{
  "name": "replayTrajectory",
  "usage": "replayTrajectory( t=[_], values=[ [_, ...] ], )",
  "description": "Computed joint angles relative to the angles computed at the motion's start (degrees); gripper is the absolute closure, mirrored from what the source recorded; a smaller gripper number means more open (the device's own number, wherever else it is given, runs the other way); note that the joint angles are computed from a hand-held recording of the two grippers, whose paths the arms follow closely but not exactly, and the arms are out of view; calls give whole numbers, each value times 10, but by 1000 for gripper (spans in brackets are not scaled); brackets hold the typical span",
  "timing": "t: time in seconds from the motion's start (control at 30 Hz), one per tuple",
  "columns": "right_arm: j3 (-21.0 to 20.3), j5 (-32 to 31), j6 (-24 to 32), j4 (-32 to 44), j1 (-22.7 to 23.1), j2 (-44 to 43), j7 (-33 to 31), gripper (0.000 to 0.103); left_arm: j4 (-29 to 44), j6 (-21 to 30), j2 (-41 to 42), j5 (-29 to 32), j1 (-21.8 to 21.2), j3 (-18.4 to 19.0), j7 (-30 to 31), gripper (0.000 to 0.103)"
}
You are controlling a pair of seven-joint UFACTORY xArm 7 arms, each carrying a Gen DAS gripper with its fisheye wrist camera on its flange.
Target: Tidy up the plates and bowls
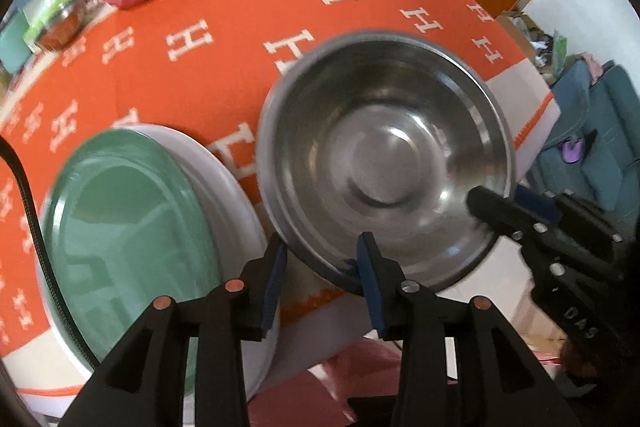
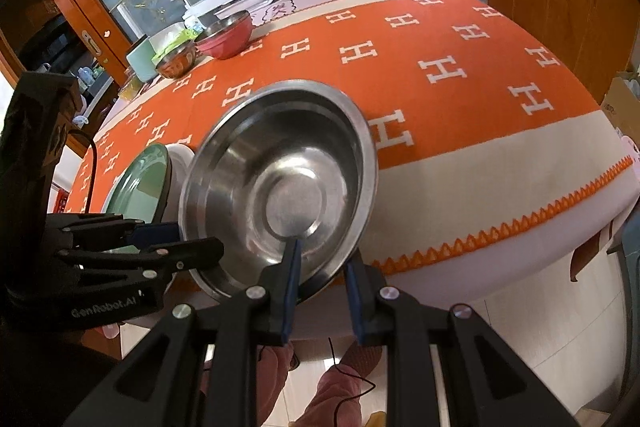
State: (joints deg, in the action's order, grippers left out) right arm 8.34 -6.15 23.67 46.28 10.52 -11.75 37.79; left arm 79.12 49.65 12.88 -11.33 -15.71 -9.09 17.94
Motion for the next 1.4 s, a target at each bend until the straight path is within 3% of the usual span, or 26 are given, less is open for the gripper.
replayTrajectory(
  t=[0.2,0.47,0.77,0.9,1.23,1.4],
  values=[
    [3,-21,2,2,-10,-8,26,81,-12,-22,-22,2,5,5,0,57],
    [8,-49,10,14,-27,-10,66,80,-8,-36,-47,-8,21,15,-5,50],
    [18,-106,23,61,-39,5,121,63,16,-48,-64,-4,47,31,1,38],
    [25,-147,42,111,-37,33,155,52,42,-42,-56,4,59,38,13,32],
    [1,-187,70,264,22,144,172,44,151,-9,-6,31,99,57,33,25],
    [-21,-188,90,379,62,225,153,44,245,29,47,42,124,65,45,22]
  ],
)
